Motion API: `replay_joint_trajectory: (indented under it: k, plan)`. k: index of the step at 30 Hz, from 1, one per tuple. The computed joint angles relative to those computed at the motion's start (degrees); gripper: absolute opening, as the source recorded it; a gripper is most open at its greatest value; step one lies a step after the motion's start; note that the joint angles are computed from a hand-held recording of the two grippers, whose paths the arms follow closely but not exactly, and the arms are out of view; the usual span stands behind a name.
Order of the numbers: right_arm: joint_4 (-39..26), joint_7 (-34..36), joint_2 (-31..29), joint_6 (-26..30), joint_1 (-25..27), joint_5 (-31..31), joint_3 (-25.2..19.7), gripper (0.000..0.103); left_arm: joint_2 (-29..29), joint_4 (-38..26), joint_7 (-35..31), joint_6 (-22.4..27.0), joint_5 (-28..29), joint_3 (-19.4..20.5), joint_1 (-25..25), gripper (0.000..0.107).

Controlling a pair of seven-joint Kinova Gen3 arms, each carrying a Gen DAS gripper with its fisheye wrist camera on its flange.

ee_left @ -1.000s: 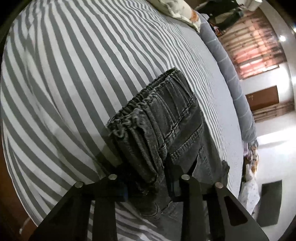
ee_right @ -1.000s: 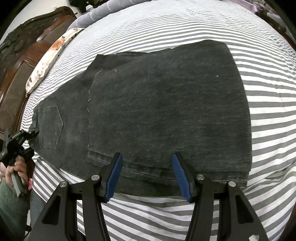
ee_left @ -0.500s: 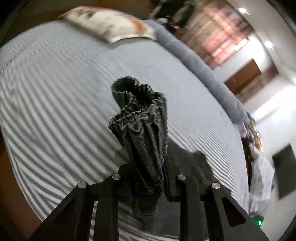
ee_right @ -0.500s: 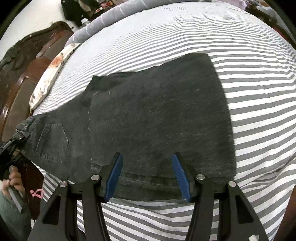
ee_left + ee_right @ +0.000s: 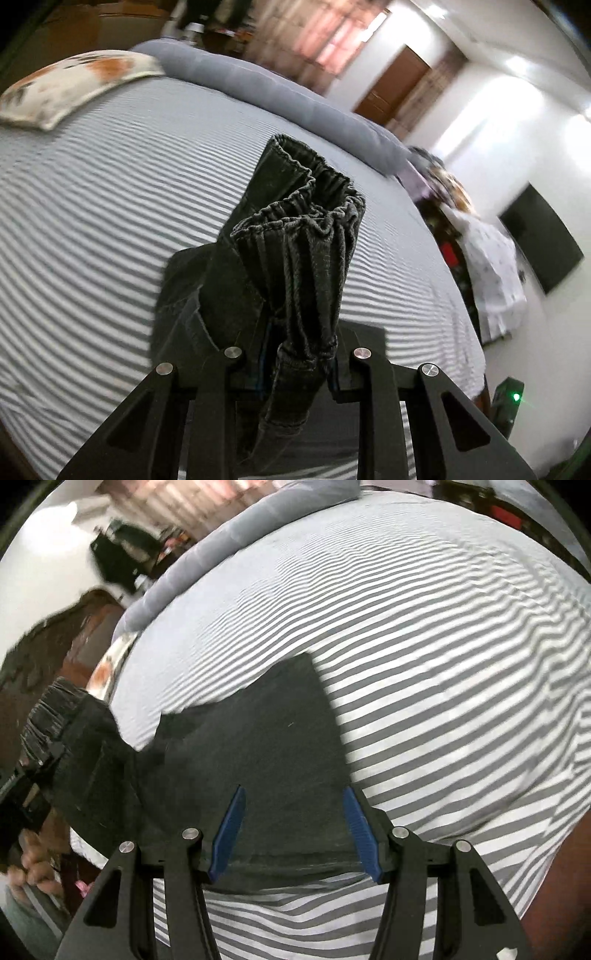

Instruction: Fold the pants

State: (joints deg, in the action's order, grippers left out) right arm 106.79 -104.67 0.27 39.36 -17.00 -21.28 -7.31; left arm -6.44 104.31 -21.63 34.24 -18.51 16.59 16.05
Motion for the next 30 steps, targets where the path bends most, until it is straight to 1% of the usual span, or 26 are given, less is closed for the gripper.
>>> replay_joint_trajectory:
  k: [2, 3, 5, 7, 10, 13, 15, 19, 22, 24, 25, 28, 30]
  plan:
    - [0.99, 0.76, -0.64, -0.49, 1.08, -1.97, 0.9, 0.053, 4.14, -3.31, -0.26, 0.31, -0.88, 1.21, 1.47, 0.024]
    - [1.6, 1.88, -0.94, -1.02, 1.74, -3.9, 1.62, 0.053, 6.6, -5.23, -0.42, 0.6, -1.33, 1.48, 2.86, 0.024]
    - [2.29, 3.93, -1.26, -1.65, 2.86, -7.03, 2.52, 0.053, 9.99, -8.06, -0.45, 1.35, -2.13, 1.36, 5.44, 0.024]
    - [2.89, 4.91, -1.94, -2.32, 3.76, -8.29, 3.11, 0.053, 14.09, -11.35, -1.66, 1.96, -1.42, 1.18, 7.62, 0.024]
    - [3.17, 5.48, -2.36, -2.64, 4.55, -8.92, 3.64, 0.053, 19.14, -15.95, -0.92, 4.87, -2.92, 0.02, 12.19, 0.024]
    - [4.43, 9.52, -2.28, -3.05, 5.62, -14.23, 4.97, 0.053, 23.14, -19.45, -0.43, 8.79, -5.66, -2.08, 17.26, 0.024]
    - [5.01, 11.0, -2.32, -3.05, 6.29, -15.7, 5.28, 0.053, 24.85, -21.08, -1.26, 10.68, -5.75, -3.14, 19.49, 0.024]
    - [5.52, 13.17, -1.9, -3.19, 7.39, -18.3, 5.61, 0.053, 26.86, -22.11, -3.35, 13.11, -7.12, -5.52, 24.21, 0.025]
    - [5.74, 13.47, -2.0, -2.94, 7.95, -18.55, 5.54, 0.053, 27.49, -22.53, -6.75, 13.09, -3.71, -6.25, 24.21, 0.027]
    - [5.65, 13.0, -2.05, -2.96, 8.02, -18.16, 5.36, 0.053, 27.3, -22.51, -10.03, 12.08, -0.99, -6.13, 23.81, 0.031]
    - [5.63, 12.66, -2.25, -2.86, 8.06, -17.8, 5.3, 0.053, 27.24, -22.71, -11.56, 11.66, -0.4, -6.16, 24.22, 0.035]
    - [5.53, 11.43, -2.65, -3.2, 7.89, -16.42, 5.02, 0.053, 25.88, -21.54, -15.95, 9.54, 2.1, -6.01, 24.36, 0.035]
    - [5.19, 9.97, -2.73, -3.43, 7.53, -14.97, 4.66, 0.053, 24.37, -20.18, -16.69, 8.9, 1.72, -6.78, 25.38, 0.036]
